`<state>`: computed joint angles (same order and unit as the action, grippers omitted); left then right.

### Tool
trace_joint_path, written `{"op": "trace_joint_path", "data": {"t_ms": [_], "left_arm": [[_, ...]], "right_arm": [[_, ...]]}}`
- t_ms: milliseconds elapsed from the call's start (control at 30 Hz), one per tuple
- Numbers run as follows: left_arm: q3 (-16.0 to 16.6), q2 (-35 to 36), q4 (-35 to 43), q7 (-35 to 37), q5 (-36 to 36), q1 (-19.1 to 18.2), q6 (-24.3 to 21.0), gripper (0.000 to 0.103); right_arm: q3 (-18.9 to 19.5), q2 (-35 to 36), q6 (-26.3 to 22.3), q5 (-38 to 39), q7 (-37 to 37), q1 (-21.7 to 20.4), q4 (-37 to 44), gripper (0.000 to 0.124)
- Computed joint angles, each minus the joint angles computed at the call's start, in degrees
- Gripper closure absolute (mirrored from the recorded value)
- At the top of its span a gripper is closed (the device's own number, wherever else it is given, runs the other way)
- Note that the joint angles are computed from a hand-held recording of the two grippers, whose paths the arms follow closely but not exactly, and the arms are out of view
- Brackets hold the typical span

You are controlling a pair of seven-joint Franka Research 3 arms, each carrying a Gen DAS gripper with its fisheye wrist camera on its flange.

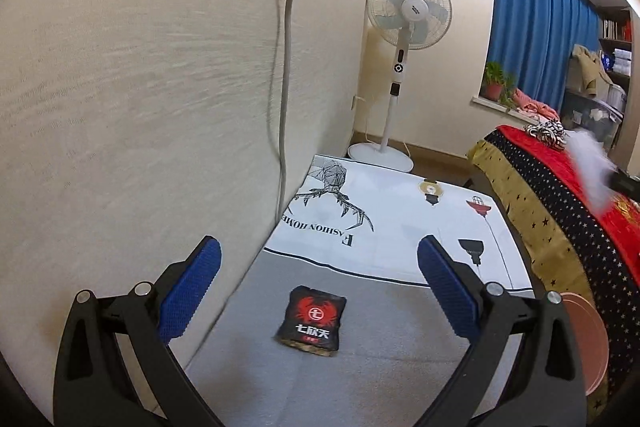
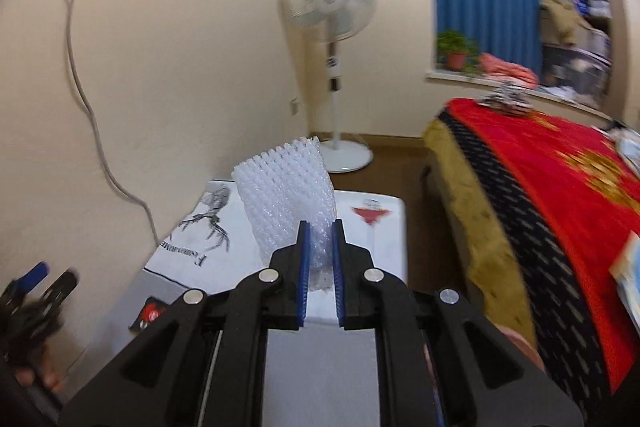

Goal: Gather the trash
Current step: 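Grasp the black crab-logo packet with the left tool while the right tool holds the bubble wrap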

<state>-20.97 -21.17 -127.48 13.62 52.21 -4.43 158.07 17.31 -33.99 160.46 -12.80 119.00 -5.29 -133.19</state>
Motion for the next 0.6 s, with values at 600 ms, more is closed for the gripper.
{"op": "trace_joint_path", "data": {"t_ms": [600], "left_arm": [[1.5, 8.7, 1.3, 5.4, -1.5, -3.9, 1.3, 0.008]], "right_arm": [[-0.2, -28.1, -12.2, 5.3, -2.3, 1.4, -20.1, 0.113]]}}
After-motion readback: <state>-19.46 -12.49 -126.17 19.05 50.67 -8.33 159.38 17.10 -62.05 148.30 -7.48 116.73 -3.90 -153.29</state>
